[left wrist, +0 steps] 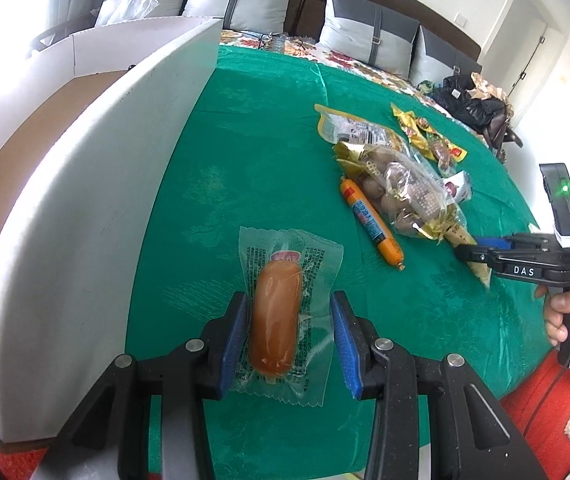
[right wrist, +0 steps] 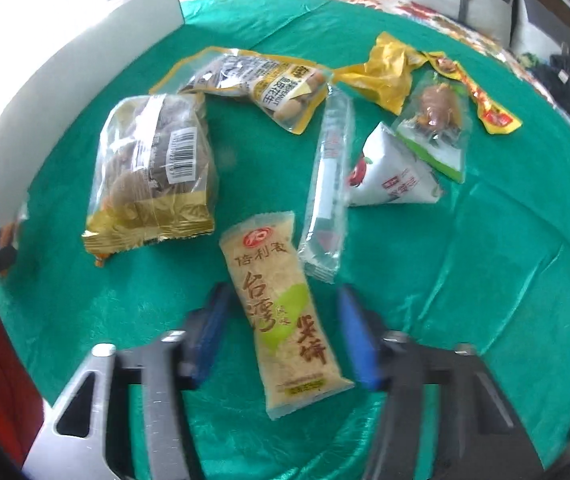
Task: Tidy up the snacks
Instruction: 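Grasp the yellow-green pastry bag with the right gripper while the left holds the sausage pack, then carry both snacks over the white box and open both grippers to drop them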
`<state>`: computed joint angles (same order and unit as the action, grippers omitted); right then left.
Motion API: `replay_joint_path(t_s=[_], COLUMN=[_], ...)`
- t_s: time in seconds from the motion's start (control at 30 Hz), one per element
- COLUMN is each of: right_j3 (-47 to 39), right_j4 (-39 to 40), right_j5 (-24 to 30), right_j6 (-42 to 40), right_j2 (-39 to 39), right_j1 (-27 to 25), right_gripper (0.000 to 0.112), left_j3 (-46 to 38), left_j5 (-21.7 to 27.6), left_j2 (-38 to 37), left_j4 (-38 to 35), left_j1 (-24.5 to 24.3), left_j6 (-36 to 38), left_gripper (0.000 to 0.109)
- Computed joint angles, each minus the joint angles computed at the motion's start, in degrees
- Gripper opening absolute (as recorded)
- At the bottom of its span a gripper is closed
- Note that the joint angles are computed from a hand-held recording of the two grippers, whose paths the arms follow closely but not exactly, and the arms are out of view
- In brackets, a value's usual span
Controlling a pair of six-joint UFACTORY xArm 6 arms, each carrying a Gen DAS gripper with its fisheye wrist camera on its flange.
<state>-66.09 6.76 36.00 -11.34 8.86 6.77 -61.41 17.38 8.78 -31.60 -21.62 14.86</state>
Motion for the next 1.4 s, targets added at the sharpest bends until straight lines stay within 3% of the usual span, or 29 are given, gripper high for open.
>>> replay_joint_path(t_s=[0.07, 0.23, 0.37, 0.47, 0.63, 0.73, 0.87, 0.97, 1.07, 1.17, 1.23, 1.4], right_j3=[1.17, 8.93, 11.16, 11.6, 10.36, 9.44, 9.65, 8.6, 3.38, -6.19, -14.08, -34.25], right_j4=[1.67, 18.61, 24.65, 16.24, -0.48, -0.63, 4.54, 15.14, 23.72, 31.36, 35.07, 33.65], right_j5=[1.18, 1.69, 3.44, 1.6, 3.06, 2.76, 2.78, 5.21, 6.82, 7.55, 8.25, 9.85], right_j6=[0.55, -4.22, -1.99, 1.69, 5.78, 6.96, 6.17, 2.72, -0.34, -3.22, -3.99, -1.33], right_j2=[-2.12, -11.23, -12.78, -12.87, -9.76, -8.89, -11.36, -14.37, -14.28, -10.03, -5.46, 8.81], right_j1=[-0.81, -4.32, -6.82, -5.39, -1.42, -1.22, -2.08, -2.34, 0.81, 6.42, 10.64, 19.42], right_gripper=[0.027, 0.023, 0.022, 0.022, 0.027, 0.024, 0.02, 0.02, 0.02, 0.02, 0.02, 0.02], left_j3=[-0.33, -0.75, -1.32, -0.75, -0.48, -0.09, 0.09, -0.56, -1.48, -1.96, -2.34, -5.45], left_j5=[0.22, 1.17, 1.93, 1.34, 1.0, 1.0, 3.11, 7.22, 10.25, 8.46, 6.48, 8.06], left_j2=[-0.06, -0.58, -0.2, -0.65, -0.56, -1.16, -3.3, -5.71, -8.41, -10.84, -11.39, -8.24], left_j4=[-3.27, -9.1, -9.59, -8.11, -5.89, -6.71, -12.94, -20.54, -24.9, -18.54, -8.87, 12.71], left_j1=[-0.08, -0.42, -0.43, -0.63, -0.46, -0.48, -0.13, 1.48, 4.5, 8.28, 11.7, 20.14], left_j6=[2.75, 8.28, 8.21, 7.48, 4.98, 5.34, 8.8, 11.78, 12.49, 7.64, 1.13, -13.23], left_gripper=[0.041, 0.041, 0.041, 0.041, 0.041, 0.041, 0.041, 0.041, 0.041, 0.041, 0.041, 0.043])
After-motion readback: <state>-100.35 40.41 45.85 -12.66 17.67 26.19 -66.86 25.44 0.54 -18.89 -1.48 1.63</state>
